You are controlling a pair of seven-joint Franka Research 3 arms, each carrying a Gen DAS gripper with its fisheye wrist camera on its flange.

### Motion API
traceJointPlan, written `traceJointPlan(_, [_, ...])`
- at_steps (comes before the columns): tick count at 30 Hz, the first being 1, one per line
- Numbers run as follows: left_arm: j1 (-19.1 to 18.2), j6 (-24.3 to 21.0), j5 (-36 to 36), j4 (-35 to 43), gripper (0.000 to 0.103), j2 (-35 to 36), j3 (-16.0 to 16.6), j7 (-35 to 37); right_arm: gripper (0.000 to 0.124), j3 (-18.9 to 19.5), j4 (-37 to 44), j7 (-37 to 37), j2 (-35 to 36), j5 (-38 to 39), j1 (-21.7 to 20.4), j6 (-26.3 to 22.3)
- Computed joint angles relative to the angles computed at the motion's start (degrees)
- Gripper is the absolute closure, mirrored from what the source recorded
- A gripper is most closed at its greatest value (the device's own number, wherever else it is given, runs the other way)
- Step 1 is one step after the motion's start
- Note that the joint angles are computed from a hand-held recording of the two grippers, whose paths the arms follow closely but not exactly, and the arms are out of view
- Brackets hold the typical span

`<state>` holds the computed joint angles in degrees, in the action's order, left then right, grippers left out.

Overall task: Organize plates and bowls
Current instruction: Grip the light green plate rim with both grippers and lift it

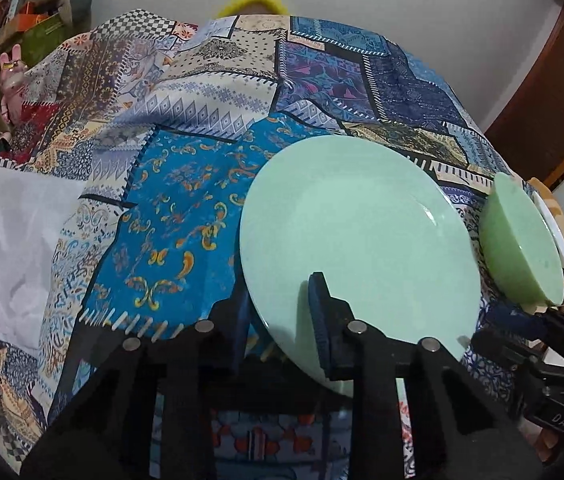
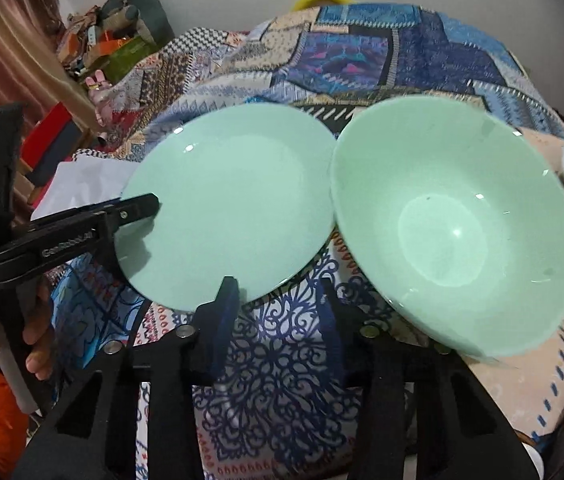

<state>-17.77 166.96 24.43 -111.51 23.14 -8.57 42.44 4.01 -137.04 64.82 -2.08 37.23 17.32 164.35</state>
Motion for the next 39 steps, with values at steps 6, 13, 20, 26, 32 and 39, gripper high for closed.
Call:
traceJointPlan(6, [0.9, 0.7, -0.8, 0.2, 0.08, 0.4, -0.7, 1.7, 0.094, 0.2, 2.2, 2.1, 2.3, 2.2, -0.2, -0.8])
traceJointPlan(13, [0.1, 1.0, 0.1, -2.4, 0.081, -1.8, -0.1, 1.9, 0.095, 0.0, 2.3, 1.7, 1.3, 1.3, -0.9, -3.6])
traceJointPlan(20, [0.4, 0.9, -0.9, -8.3, 0.08, -6.4, -1.3, 0.7, 0.095, 0.0, 0.1, 0.6, -1.5, -0.6, -0.4, -6.5])
traceJointPlan(26, [1.8, 2.3, -3.6, -17.6, 0.08, -13.7, -3.9, 0.7, 0.095, -0.8, -2.5, -3.0, -5.8, 0.4, 0.4, -12.8])
traceJointPlan(32, [3.0, 3.9, -13.1, -26.4, 0.08, -20.2, -7.0, 5.8, 0.095, 0.0, -6.5, -3.3, -9.9, -1.3, 1.8, -13.7])
traceJointPlan(39, [0.9, 3.9, -15.8, -33.5, 0.08, -26.3, -6.2, 4.9, 0.095, 0.9, -8.8, -2.5, -11.2, -6.2, 2.7, -10.5])
